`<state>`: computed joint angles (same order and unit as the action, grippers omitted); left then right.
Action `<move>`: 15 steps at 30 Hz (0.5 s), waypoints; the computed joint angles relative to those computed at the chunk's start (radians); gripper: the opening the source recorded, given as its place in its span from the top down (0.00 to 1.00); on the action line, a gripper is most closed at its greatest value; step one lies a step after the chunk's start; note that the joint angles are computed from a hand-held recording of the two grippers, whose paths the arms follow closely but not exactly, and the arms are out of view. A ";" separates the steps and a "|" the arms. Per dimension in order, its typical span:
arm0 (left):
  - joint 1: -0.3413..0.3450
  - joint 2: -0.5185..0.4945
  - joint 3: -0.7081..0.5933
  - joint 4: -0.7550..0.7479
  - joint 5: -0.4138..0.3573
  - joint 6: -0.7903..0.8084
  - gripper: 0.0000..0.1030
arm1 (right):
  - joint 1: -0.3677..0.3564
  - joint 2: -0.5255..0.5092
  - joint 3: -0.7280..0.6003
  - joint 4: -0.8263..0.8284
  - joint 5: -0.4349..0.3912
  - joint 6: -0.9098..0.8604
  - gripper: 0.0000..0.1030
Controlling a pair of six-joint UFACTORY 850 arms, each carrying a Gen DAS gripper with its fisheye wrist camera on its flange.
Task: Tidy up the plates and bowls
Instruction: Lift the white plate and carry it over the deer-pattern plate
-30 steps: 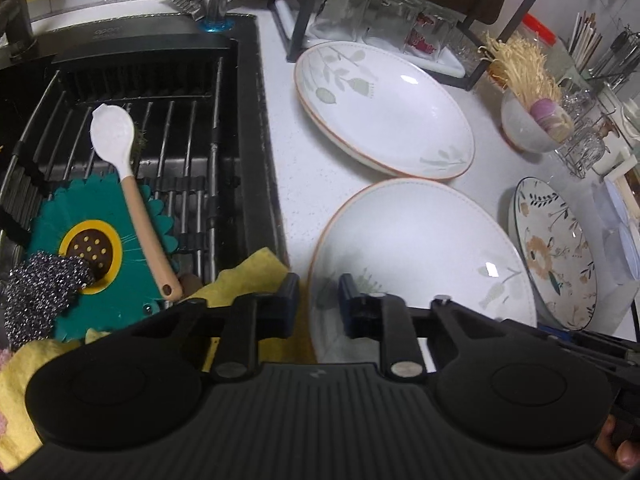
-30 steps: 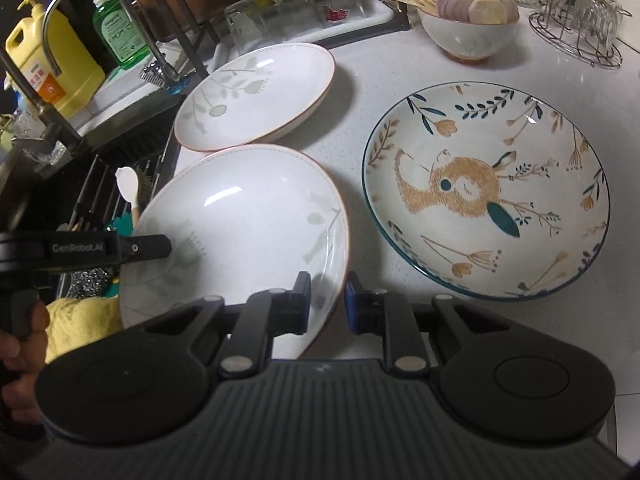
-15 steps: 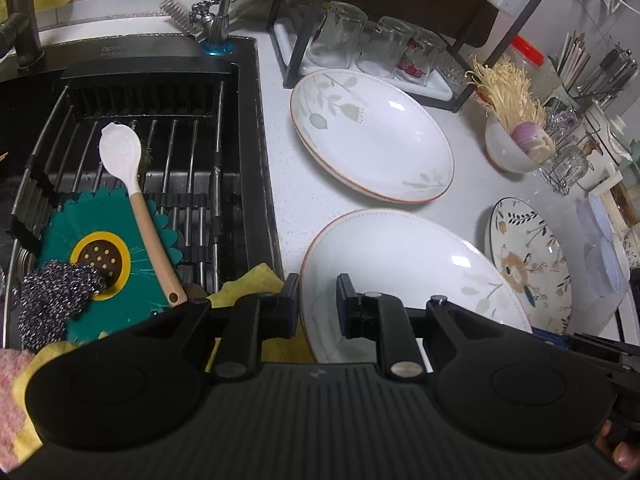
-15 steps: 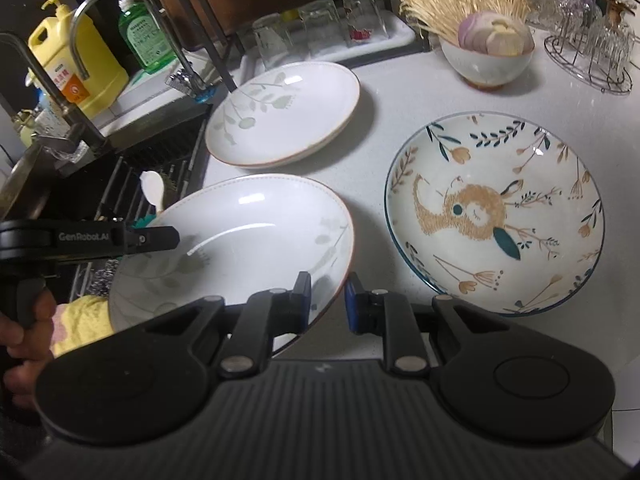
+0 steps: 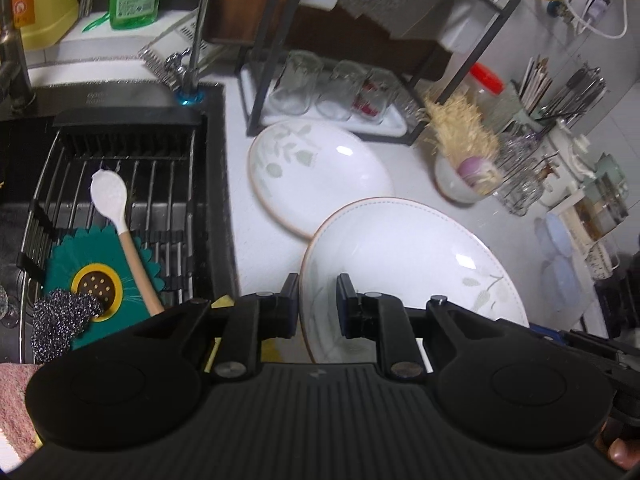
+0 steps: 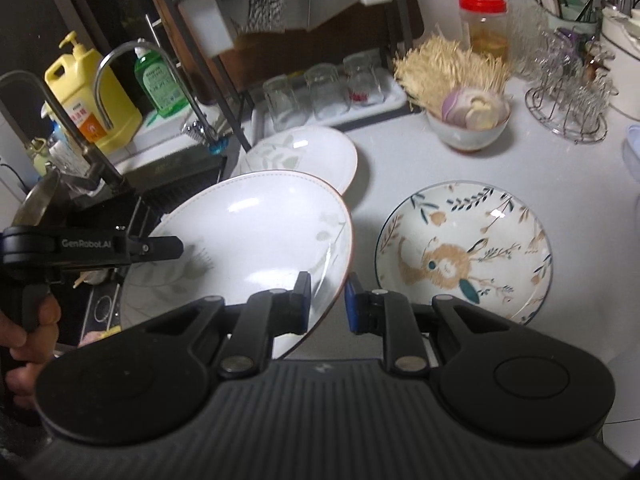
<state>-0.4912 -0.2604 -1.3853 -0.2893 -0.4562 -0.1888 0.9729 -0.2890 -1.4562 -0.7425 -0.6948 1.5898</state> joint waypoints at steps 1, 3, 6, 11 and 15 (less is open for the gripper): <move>0.002 0.002 -0.007 -0.026 -0.006 0.022 0.79 | 0.001 0.005 -0.002 -0.004 -0.009 0.006 0.80; 0.000 0.002 -0.023 -0.040 -0.021 0.027 0.79 | 0.004 0.020 0.004 -0.016 -0.017 0.025 0.80; -0.015 -0.004 -0.053 0.009 -0.044 -0.018 0.79 | 0.008 0.044 0.015 -0.013 -0.024 0.036 0.79; -0.032 -0.021 -0.082 -0.018 -0.054 0.021 0.79 | 0.019 0.071 0.037 -0.019 -0.061 0.056 0.79; -0.040 -0.036 -0.100 -0.100 -0.065 0.110 0.79 | 0.033 0.094 0.059 -0.042 -0.115 0.107 0.79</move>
<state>-0.5315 -0.2962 -1.4854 -0.3893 -0.5217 -0.0784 1.0059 -0.1946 -1.3972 -0.7840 -0.8097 1.6969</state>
